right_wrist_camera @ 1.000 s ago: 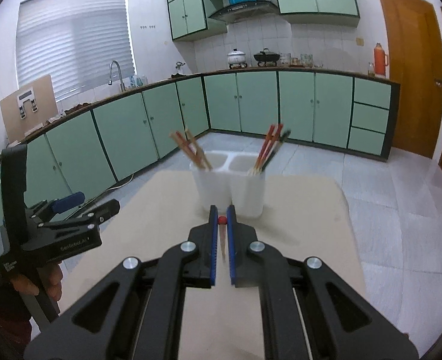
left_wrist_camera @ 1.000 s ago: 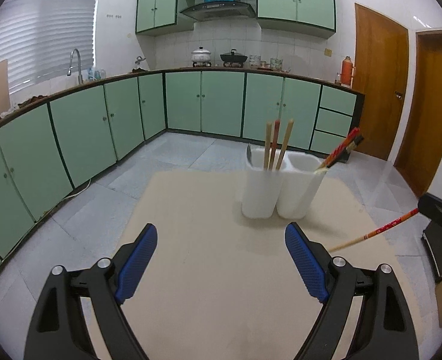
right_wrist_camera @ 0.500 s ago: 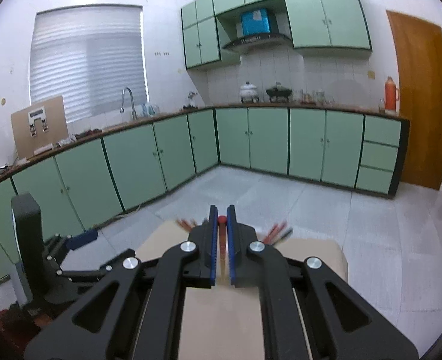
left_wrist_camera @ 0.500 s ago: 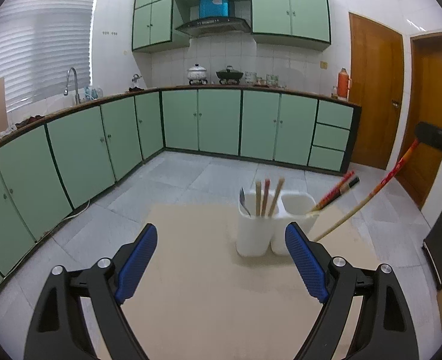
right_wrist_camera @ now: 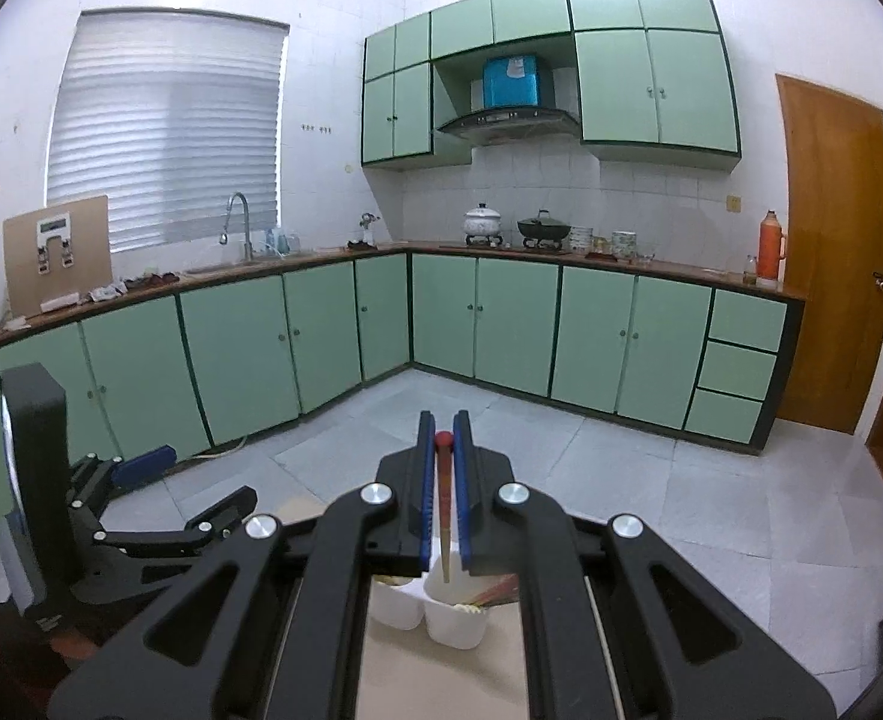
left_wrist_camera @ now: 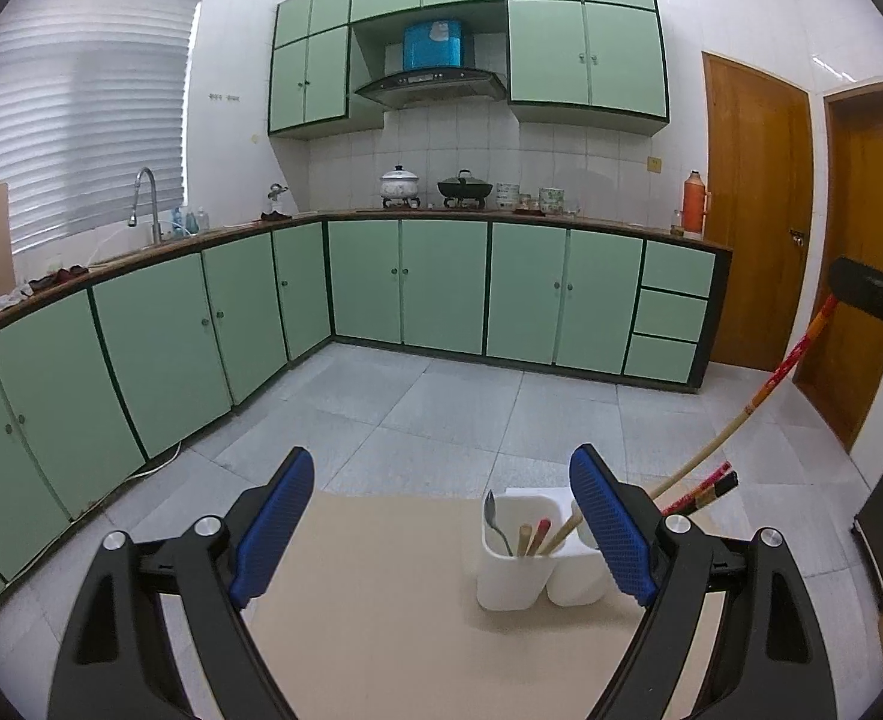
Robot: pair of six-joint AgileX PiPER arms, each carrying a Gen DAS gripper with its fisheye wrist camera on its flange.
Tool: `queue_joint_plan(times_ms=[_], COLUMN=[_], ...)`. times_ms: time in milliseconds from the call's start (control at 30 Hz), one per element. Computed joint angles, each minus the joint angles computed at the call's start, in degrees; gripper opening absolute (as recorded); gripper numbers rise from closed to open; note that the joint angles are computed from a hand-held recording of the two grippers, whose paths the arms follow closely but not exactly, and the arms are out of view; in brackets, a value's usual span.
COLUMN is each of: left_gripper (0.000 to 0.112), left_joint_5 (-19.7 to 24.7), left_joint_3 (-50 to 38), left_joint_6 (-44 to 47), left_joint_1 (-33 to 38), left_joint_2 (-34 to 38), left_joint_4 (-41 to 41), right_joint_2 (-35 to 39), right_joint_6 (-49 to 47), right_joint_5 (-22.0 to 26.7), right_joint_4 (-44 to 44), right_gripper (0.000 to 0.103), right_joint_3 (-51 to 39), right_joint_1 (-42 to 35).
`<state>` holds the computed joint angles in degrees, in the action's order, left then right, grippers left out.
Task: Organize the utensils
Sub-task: 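Lift the red-patterned chopstick with the right tool and lower it into the holder, then open the right tool to release the chopstick and pull back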
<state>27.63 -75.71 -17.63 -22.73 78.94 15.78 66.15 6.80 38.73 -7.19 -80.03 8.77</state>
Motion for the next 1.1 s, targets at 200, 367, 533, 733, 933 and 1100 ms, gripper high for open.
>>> queue_joint_plan(times_ms=[200,367,533,733,933,1100], left_gripper=[0.085,0.085,0.085,0.085,0.085,0.090], left_joint_5=[-0.01,-0.04,-0.09,-0.13,-0.43,-1.89], left_joint_3=[-3.24,-5.44,-6.70,-7.01,-6.17,-3.22], left_joint_6=[0.95,1.79,3.16,3.96,4.89,4.67], left_joint_1=[0.09,0.81,1.68,2.08,2.44,3.12], left_joint_2=[4.23,7.27,8.99,9.50,9.06,5.89], left_joint_4=[-1.21,-2.50,-3.92,-4.76,-5.62,-5.48], right_joint_2=[5.55,8.16,10.63,12.62,13.56,7.60], right_joint_6=[-1.20,0.14,1.24,2.71,4.94,10.12], right_joint_5=[-2.31,-4.59,-5.76,-6.85,-5.88,-8.33], right_joint_4=[2.27,1.80,2.13,2.39,0.99,-2.29], right_gripper=[0.005,0.005,0.005,0.005,0.036,0.057], right_joint_3=[0.26,2.02,3.08,5.41,6.89,10.52], right_joint_1=[-2.09,-2.31,-2.56,-2.17,-1.67,-2.49])
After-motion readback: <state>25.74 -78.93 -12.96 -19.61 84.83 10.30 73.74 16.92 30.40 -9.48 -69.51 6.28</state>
